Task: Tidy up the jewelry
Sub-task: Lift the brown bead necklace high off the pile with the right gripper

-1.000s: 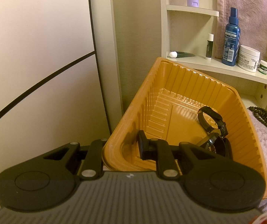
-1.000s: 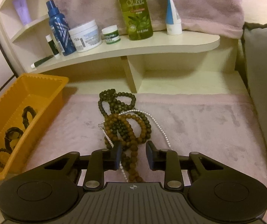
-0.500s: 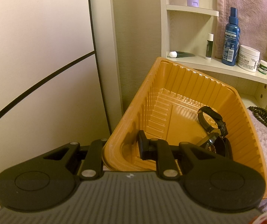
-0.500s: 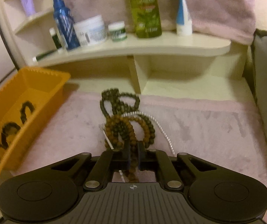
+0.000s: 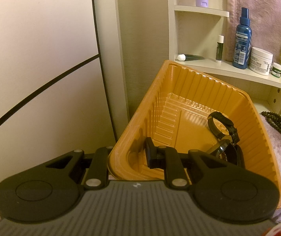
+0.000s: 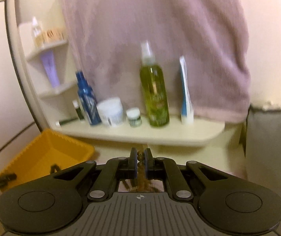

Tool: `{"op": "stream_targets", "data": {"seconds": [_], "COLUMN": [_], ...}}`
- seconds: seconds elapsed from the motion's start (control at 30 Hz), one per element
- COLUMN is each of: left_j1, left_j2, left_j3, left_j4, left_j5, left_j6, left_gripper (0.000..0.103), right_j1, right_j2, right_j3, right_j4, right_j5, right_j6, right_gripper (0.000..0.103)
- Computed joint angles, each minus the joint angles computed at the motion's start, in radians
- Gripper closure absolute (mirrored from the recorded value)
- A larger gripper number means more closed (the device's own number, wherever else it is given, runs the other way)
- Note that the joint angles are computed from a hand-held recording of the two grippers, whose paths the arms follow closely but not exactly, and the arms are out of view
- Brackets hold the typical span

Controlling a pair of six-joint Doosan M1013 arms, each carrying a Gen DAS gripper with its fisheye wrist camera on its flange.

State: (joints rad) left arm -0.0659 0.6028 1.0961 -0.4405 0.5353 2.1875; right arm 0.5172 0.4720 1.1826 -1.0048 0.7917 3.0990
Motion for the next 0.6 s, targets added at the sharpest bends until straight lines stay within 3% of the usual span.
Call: {"op": "stream_targets", "data": {"seconds": [0.33,0.6], "left_j1": [0.0,0.0], "left_j2": [-0.002,-0.002], "left_j3": [0.004,0.003], "left_j4": [-0.005,-0.003], "left_j5": [-0.005,-0.004], "left_j6": [0.009,0.008], "left_gripper": [0.086,0.086], "right_j1": [0.018,0.019], "right_j2": [-0.023,-0.025], "right_j3": [-0.012,-0.04], "right_j4": [-0.13,-0.126], "right_j5": [-0.005,-0.017], "right_j6": [0.074,0.043], "right_gripper": [0.096,0.096]}}
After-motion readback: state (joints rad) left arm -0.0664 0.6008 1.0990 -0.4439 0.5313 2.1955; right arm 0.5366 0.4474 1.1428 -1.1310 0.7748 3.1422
